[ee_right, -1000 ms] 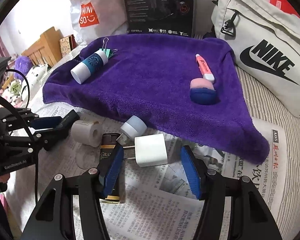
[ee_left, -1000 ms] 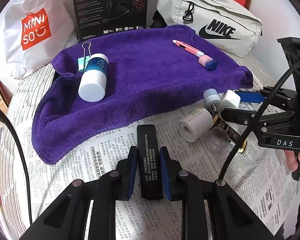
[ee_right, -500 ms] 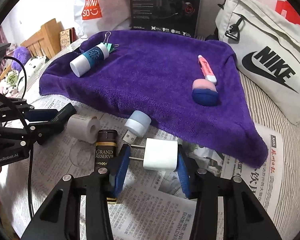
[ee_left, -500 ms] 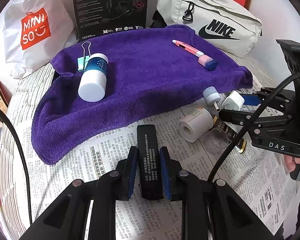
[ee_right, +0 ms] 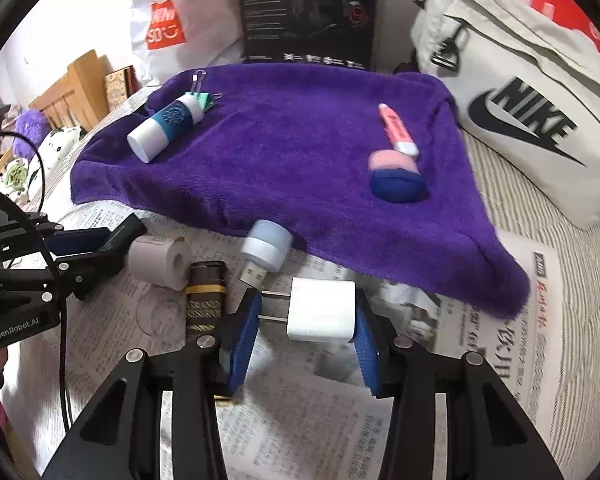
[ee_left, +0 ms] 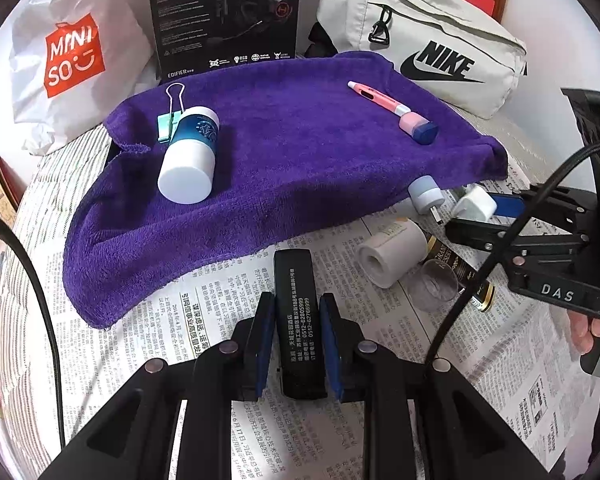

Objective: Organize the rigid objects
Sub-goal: 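Carry the black case and white plug over the purple towel with both tools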

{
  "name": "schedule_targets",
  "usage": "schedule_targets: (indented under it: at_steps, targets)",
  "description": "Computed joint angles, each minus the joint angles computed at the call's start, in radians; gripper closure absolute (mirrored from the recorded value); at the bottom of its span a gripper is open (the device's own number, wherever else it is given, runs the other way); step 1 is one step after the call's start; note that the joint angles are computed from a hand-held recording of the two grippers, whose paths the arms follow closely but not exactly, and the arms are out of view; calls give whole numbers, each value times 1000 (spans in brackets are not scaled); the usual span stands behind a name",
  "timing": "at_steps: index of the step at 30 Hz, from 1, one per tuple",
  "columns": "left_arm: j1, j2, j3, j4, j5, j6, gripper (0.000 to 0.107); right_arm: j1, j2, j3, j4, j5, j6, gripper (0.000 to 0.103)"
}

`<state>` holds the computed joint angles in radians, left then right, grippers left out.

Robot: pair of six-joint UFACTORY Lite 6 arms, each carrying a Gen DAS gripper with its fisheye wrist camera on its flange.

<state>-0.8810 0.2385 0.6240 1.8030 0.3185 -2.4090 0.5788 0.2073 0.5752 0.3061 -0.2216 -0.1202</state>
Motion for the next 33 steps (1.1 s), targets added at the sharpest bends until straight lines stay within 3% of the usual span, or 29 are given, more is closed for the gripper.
schedule_targets:
  at_steps: [20, 27, 33]
  targets:
    - [34, -197, -97, -196, -38, 189, 85, -91, -218, -115, -405, 129, 363, 59]
    - [67, -111, -62, -101, -67, 106, 85, -82, -205, -97, -555, 136, 511, 59]
    - [49, -67, -61, -24, -42, 17, 85, -80, -190, -102, -577, 128, 528, 59]
